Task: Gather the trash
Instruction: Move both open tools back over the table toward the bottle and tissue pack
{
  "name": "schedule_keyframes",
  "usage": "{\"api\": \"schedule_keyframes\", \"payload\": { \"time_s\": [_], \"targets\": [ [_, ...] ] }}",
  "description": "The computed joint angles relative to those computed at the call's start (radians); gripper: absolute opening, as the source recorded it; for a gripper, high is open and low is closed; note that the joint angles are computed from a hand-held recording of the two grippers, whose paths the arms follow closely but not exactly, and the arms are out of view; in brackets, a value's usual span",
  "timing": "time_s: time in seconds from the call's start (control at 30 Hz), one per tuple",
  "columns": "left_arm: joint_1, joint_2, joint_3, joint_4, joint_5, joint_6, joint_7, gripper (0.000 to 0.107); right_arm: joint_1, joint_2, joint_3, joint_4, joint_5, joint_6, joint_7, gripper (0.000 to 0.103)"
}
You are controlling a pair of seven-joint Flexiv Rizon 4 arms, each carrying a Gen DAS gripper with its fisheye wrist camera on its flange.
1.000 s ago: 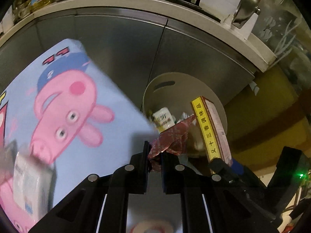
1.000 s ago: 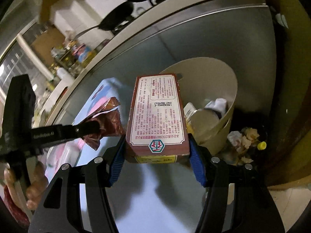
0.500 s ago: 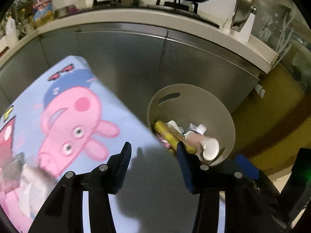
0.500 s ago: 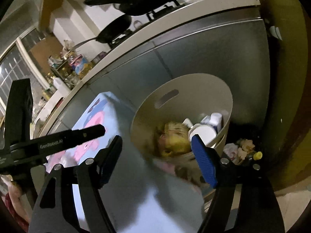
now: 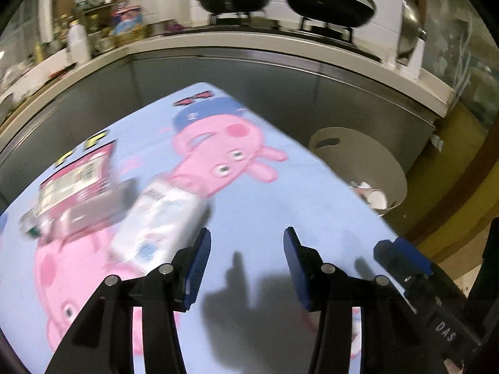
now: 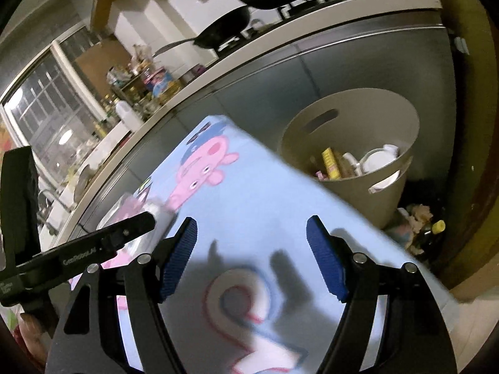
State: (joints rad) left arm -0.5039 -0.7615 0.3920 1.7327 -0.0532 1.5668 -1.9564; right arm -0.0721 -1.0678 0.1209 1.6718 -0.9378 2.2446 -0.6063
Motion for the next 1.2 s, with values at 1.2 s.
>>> {"api": "schedule_keyframes", "payload": {
  "time_s": [1.2],
  "targets": [
    [-0.530, 0.066, 0.456, 0.497, -0.360, 0.212, -0.029, 0.066, 0.188, 0.220, 0.024, 0.369, 0.336, 0.180, -0.363, 0.070]
  ]
}}
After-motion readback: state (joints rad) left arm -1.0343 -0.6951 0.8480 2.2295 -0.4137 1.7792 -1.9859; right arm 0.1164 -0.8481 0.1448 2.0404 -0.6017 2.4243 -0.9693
